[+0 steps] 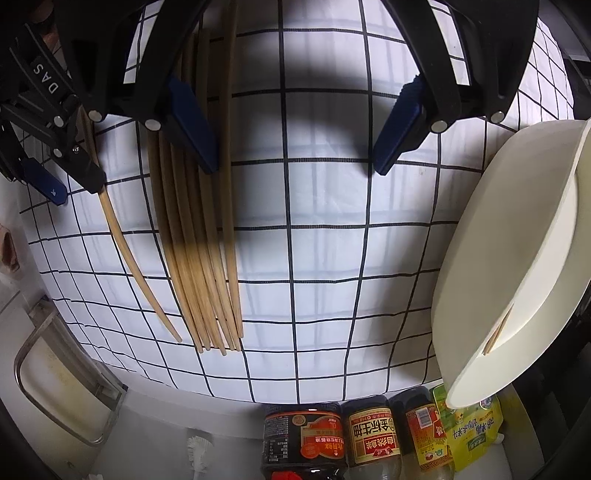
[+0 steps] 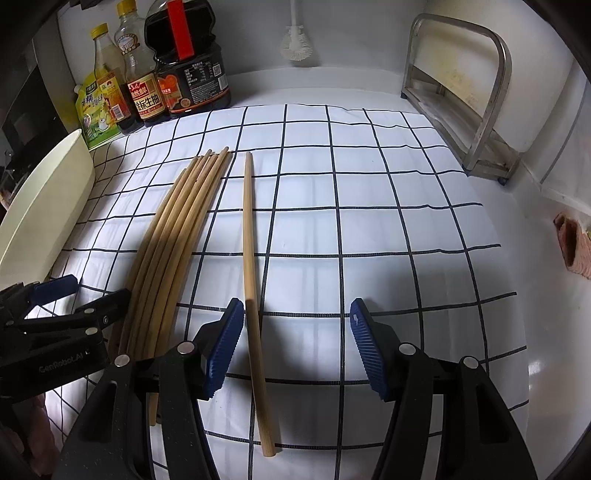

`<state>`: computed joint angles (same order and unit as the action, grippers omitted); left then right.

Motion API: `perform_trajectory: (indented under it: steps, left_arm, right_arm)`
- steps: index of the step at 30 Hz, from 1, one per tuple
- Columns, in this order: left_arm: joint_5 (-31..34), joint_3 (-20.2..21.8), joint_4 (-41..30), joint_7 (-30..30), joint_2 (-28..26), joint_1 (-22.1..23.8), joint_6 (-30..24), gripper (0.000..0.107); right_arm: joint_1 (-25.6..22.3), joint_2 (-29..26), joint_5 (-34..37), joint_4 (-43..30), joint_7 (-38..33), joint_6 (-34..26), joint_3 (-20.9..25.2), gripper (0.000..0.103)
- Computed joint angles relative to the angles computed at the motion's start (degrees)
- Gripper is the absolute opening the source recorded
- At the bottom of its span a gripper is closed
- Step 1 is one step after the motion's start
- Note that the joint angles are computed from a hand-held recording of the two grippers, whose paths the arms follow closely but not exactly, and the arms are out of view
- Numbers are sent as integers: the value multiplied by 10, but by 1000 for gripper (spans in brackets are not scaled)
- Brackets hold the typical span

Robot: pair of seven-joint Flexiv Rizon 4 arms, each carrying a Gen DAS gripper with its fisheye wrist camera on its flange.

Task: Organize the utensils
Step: 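Close the left tool on one chopstick while the right tool grasps another chopstick, then carry the left tool's chopstick into the white bowl while the right tool carries its own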

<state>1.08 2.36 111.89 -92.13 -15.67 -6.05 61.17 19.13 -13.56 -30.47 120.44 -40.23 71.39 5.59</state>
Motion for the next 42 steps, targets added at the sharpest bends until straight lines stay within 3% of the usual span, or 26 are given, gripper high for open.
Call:
perform_trajectory:
  steps: [5, 9, 12, 15, 18, 21, 28, 42]
  left_arm:
    - [7, 3, -10, -8, -6, -1, -6, 88]
    - [-3, -2, -9, -6, -7, 1, -2, 84]
    - [-2, -3, -8, -1, -6, -1, 7, 70]
    - [-10, -8, -6, 13, -5, 0, 14, 54]
    - [-15, -11, -3, 26, -4, -1, 22, 32]
    - [-21, -13, -3, 36, -4, -3, 21, 8]
    - [-77, -29, 8, 83, 4, 12, 9, 7]
    - [-186, -21, 4, 180, 66, 52, -4, 7]
  right_arm:
    - [8, -5, -29, -1, 10, -6, -11, 57]
    - [6, -9, -31, -5, -1, -3, -6, 57]
    - [6, -12, -30, -8, -6, 0, -6, 57]
    - [5, -16, -21, -13, -27, 4, 1, 48]
    - [4, -18, -1, -18, -53, 6, 9, 34]
    - [5, -18, 19, -24, -68, -2, 13, 7]
    - [-4, -13, 104, -38, -101, -8, 33, 7]
    - [33, -6, 112, -134, -101, -30, 43, 7]
